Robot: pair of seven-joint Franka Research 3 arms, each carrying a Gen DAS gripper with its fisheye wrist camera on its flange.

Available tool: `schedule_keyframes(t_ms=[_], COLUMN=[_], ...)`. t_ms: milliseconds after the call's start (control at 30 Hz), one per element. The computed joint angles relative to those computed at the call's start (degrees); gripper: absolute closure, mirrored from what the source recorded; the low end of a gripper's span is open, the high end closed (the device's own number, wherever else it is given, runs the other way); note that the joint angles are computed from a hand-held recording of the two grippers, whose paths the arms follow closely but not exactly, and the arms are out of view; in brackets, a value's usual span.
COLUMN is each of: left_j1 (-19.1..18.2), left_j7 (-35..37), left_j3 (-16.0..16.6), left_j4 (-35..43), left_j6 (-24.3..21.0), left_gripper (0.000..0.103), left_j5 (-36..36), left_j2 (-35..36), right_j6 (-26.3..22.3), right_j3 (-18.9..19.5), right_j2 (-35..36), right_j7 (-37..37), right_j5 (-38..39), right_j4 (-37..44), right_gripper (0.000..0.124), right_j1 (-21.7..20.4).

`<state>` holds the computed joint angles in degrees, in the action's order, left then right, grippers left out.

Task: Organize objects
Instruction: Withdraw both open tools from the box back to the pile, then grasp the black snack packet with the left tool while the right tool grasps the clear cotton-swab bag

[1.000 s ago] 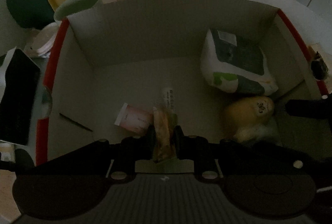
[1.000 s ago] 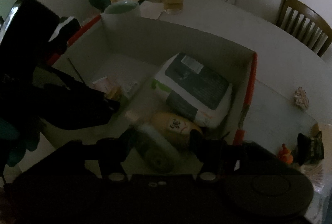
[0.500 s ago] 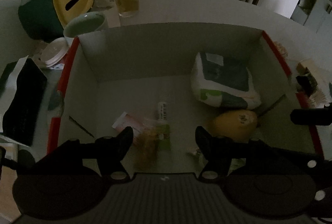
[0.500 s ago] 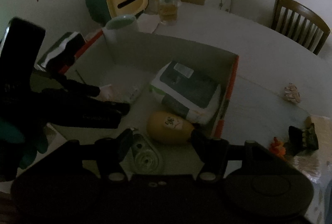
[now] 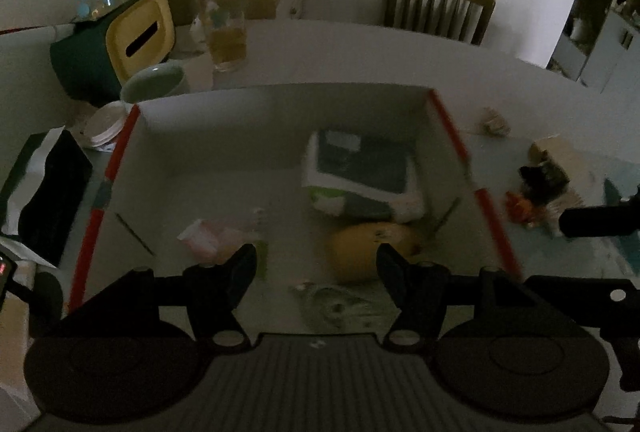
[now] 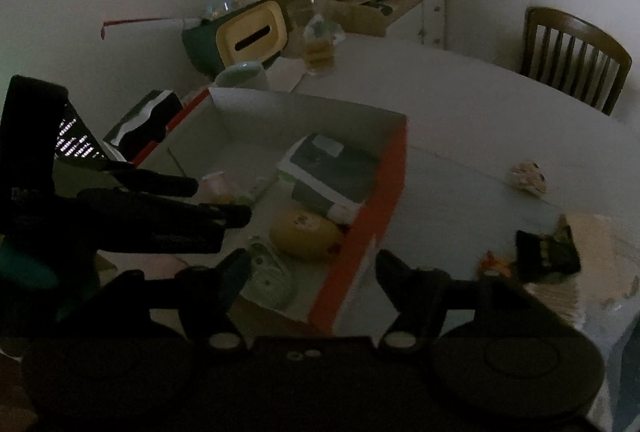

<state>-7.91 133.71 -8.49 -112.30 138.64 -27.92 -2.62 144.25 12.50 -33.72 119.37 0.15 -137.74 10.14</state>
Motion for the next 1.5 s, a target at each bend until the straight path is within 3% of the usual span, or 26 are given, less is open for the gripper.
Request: schedule_keyframes(t_ms=[100,333,833,933,1067,1233,1500], left_j1=[-0.7,-4.7,-13.1,-14.1,-15.9,-16.8,-17.1], left_j7=[-1.8,-4.1,-6.8,-8.0,-7.4,-10.5,-8.4], left_j3=[-0.2,-0.2,-0.6,-1.6,-2.6,-4.0,-7.3], left_j4=[-1.6,-7.6,-11.8,-12.0,-12.7,-10.3,-5.1], left_j6=[-1.1,1.3,2.2,3.7,7.7,8.6,12.2], left_gripper=[0.031,0.030,0.017,0.001,0.000,0.000,0.000], left_j5=[-2.0,-3.6,-5.2,-4.0,-3.2,-0.2,5.7], left_j2=[-2.1,-7.8,-11.1,-10.5,-9.9,-6.8,0.9], right_j6=[-0.3,-2.2,-11.0,-11.9,-12.8,-13.2,-12.7], right_j3=[-2.2,-4.8,-7.2,-7.3,-7.8,-8.3,-9.3], right_j2=[-3.6,-12.9,-30.0,-31.7,-33.2,-32.9,-30.2], right_j7=[-2.2,-7.7,-13.5,-14.0,-15.1,-17.0,-19.6], right_j5=[1.8,4.6,6.2,6.1,5.5,4.7,4.9], right_j4=[-2.7,-8.7,-19.0,-20.0,-21.0,-21.5,-21.7], right_gripper=[0.053,0.047,0.045,0.045,0.045,0.045,0.045], right_j1=[1.1,0.3,-8.7,-10.2,-12.0,-13.6,-14.7])
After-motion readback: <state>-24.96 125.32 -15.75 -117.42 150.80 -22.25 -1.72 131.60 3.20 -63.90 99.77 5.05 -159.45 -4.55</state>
